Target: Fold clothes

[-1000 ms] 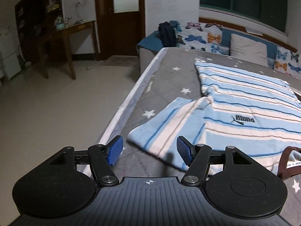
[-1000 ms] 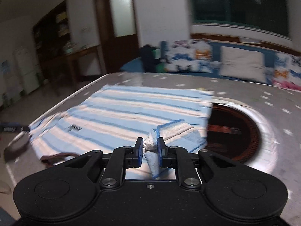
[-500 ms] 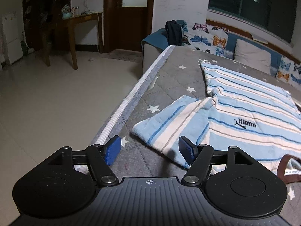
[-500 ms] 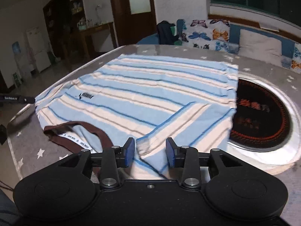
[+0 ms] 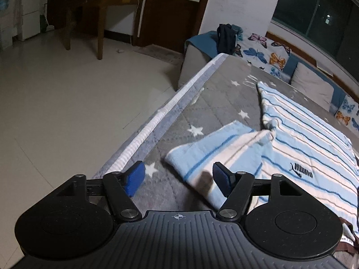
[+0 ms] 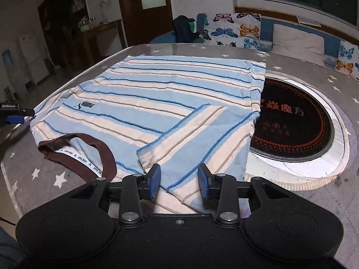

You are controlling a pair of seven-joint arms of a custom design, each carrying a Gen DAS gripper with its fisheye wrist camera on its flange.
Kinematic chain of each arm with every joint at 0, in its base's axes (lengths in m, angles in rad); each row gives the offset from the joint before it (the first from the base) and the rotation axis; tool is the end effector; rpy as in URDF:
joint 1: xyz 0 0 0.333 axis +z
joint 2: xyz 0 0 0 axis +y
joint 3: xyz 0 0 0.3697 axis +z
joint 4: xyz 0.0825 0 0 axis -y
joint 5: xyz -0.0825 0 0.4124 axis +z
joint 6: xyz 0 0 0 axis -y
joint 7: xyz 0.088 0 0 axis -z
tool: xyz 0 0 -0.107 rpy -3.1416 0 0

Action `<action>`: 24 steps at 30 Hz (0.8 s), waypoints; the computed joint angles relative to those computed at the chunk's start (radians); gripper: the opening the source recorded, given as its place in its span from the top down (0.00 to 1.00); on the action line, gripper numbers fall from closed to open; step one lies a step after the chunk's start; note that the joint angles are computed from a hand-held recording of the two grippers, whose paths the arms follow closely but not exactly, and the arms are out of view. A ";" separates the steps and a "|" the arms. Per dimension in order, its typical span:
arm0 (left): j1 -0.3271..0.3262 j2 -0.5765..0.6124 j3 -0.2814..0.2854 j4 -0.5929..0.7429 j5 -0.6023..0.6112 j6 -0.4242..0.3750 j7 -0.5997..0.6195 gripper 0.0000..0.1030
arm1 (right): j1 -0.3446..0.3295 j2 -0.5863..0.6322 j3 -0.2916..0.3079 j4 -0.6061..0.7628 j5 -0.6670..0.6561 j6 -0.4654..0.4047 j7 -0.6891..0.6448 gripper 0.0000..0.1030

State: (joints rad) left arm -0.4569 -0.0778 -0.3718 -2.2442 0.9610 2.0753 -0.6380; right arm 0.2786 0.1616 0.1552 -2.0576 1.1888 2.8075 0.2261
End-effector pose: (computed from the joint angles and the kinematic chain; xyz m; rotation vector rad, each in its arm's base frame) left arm 0.3884 -0.3655 0.4468 -2.2288 0.8471 -0.6197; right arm 0.5952 0.2223 0.4372 -2.1053 0.9432 -0.2863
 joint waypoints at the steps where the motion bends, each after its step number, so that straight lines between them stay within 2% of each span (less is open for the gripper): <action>1: 0.002 0.004 0.003 0.004 0.006 0.002 0.010 0.65 | 0.000 0.000 0.000 0.000 0.000 0.000 -0.001 0.62; 3: 0.008 0.007 0.008 0.000 0.027 0.028 0.006 0.85 | 0.000 0.000 0.000 -0.001 0.001 0.002 -0.003 0.62; 5: 0.011 0.004 0.008 -0.009 0.058 0.041 -0.036 0.90 | 0.000 0.000 0.001 -0.001 0.001 0.004 -0.007 0.61; 7: 0.015 -0.012 0.006 -0.029 0.109 0.057 -0.123 0.92 | 0.000 0.000 0.001 -0.002 0.002 0.007 -0.008 0.61; 10: 0.013 -0.036 -0.013 -0.039 0.203 0.033 -0.211 0.93 | 0.001 0.000 0.001 -0.003 0.000 0.009 -0.006 0.61; 13: 0.002 -0.035 -0.033 -0.014 0.313 0.001 -0.200 0.93 | 0.001 -0.001 0.002 -0.003 -0.001 0.008 -0.008 0.59; 16: -0.008 -0.015 -0.035 0.020 0.442 0.045 -0.170 0.93 | 0.002 0.001 0.004 -0.002 0.006 0.012 -0.015 0.57; 17: -0.009 0.000 -0.031 0.038 0.508 0.094 -0.165 0.93 | 0.003 0.001 0.004 -0.003 0.008 0.015 -0.017 0.57; 18: -0.011 0.004 -0.027 0.042 0.517 0.103 -0.164 0.93 | 0.003 0.001 0.004 -0.003 0.007 0.015 -0.018 0.57; 20: -0.011 0.054 -0.009 0.089 0.637 0.239 -0.150 0.93 | 0.003 0.000 0.003 -0.002 0.005 0.013 -0.016 0.57; 21: -0.012 0.061 -0.003 0.094 0.645 0.256 -0.150 0.93 | 0.003 0.000 0.003 -0.002 0.005 0.012 -0.014 0.57; 22: -0.010 0.097 0.007 0.125 0.660 0.328 -0.124 0.92 | 0.002 0.001 0.003 -0.001 0.006 0.011 -0.015 0.57; 24: -0.011 0.141 0.025 0.161 0.625 0.411 -0.041 0.91 | 0.002 0.000 0.004 -0.001 0.008 0.010 -0.018 0.57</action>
